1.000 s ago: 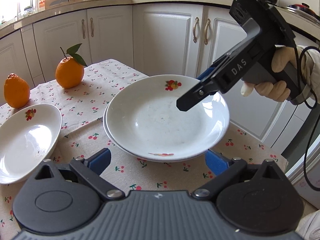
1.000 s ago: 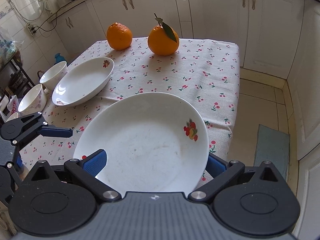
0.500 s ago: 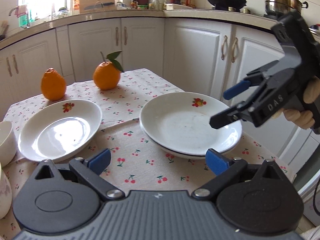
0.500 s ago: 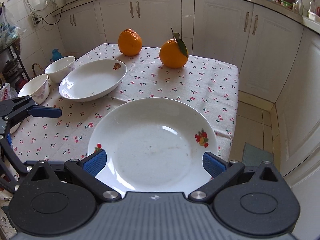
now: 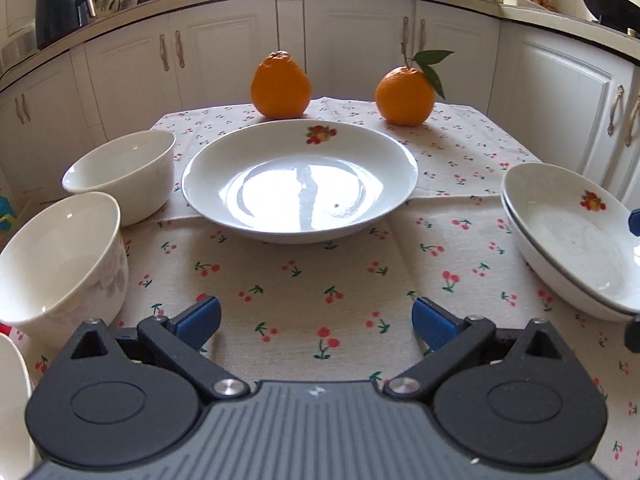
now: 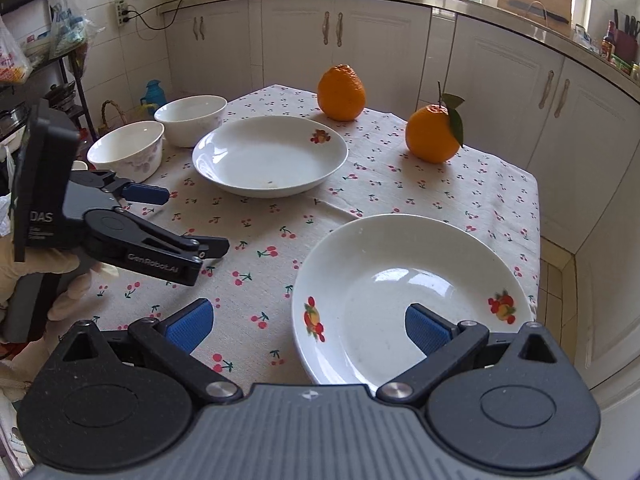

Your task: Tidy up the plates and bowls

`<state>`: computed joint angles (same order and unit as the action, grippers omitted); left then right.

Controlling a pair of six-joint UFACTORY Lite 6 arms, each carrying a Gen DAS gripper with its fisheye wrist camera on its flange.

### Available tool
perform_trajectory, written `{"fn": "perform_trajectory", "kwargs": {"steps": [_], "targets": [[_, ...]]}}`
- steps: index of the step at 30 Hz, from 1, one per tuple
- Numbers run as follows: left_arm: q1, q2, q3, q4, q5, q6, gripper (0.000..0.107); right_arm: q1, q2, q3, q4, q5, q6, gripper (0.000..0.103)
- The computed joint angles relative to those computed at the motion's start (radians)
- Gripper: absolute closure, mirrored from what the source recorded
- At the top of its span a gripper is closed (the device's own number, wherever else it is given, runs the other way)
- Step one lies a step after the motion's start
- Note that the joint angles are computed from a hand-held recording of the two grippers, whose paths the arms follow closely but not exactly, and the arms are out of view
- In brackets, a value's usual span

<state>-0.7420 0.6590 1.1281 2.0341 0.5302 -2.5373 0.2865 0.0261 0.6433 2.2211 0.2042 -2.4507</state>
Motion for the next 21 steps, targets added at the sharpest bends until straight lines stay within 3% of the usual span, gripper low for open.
{"fn": "perform_trajectory", "kwargs": {"steps": [11,17,21], "targets": [[0.040,0.105,0.146,-0.015,-0.011,0.026,0.004,-0.061,0.152,0.218,-0.554,0.061,0.468,0.000],[0.059,0.129,0.193,-0.037,-0.036,0.073,0.004,-0.066,0.287,0.433,-0.914,0.093,0.750,0.000],[0.071,0.143,0.221,-0.056,-0.051,0.101,0.004,-0.062,0.430,0.651,-1.151,0.176,0.952,0.000]]}}
